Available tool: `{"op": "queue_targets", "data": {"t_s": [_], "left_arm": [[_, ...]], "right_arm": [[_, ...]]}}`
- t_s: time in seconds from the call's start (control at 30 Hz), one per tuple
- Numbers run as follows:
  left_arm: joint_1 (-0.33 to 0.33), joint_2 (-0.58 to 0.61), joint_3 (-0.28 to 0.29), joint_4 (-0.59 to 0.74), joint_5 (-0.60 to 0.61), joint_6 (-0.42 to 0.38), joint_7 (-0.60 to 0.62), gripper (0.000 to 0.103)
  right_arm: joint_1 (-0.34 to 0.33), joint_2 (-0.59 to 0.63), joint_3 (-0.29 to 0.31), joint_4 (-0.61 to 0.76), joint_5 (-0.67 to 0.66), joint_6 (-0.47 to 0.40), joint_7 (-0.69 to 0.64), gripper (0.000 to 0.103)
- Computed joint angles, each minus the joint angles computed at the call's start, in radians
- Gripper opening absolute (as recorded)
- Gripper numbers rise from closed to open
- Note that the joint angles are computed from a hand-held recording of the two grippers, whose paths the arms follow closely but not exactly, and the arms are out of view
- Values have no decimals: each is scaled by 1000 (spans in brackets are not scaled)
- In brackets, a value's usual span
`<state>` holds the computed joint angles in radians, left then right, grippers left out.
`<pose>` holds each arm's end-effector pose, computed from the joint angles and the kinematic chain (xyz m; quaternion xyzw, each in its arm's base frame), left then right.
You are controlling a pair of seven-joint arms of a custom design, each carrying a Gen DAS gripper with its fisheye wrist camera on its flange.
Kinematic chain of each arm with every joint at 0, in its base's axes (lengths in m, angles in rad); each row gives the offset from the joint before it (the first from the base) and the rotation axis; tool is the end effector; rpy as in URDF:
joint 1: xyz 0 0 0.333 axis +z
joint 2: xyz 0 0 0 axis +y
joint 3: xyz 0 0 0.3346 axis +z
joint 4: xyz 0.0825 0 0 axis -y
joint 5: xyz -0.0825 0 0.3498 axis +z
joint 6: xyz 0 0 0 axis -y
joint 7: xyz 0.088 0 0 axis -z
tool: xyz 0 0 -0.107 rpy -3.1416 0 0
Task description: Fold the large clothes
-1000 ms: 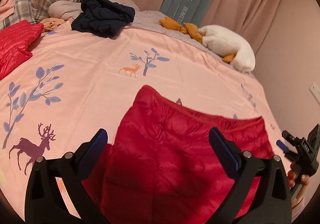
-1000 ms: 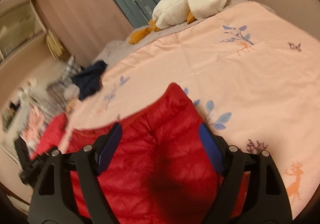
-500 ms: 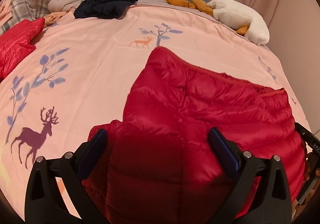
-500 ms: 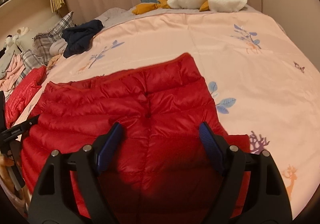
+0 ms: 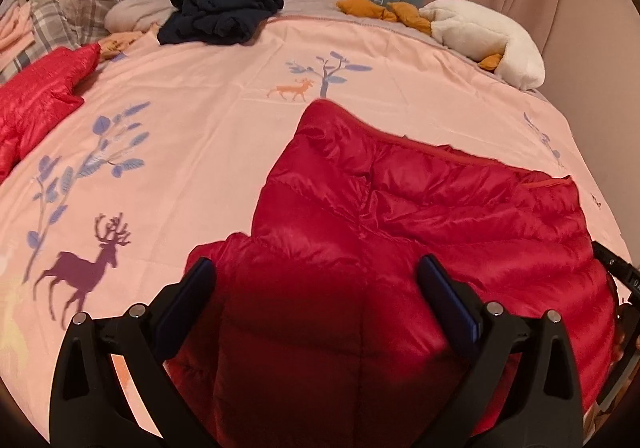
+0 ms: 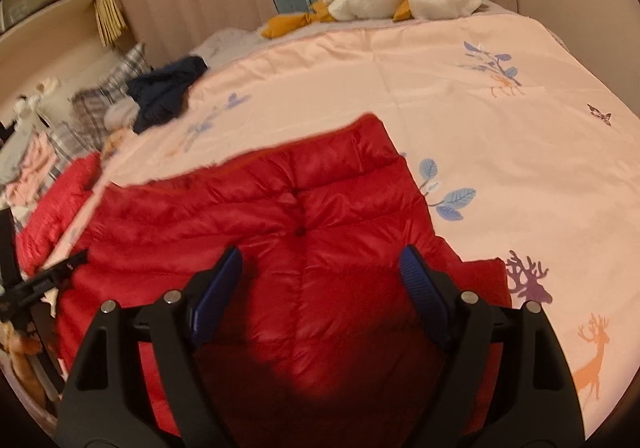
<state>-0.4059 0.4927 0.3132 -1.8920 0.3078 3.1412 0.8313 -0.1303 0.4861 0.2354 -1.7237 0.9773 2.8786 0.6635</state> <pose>0.6549 -0.1184 0.3801 -0.7275 0.5687 -0.2978 0.2422 0.6810 -0.0015 0.4005 -0.6660 0.6204 -0.1416 0.3891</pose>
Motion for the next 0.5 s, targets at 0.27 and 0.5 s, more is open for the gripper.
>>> {"op": "queue_targets", "data": {"t_s": [0.27,0.5], "left_arm": [[-254,-71,254,-113,73,73,-79,102],[-412,-64,375,-145,18,88,-53,102]], "right_arm": [[-8,-129,37,-121,219,3,-224,82],[81,-190,5,-205,337,49,-371,82]]}}
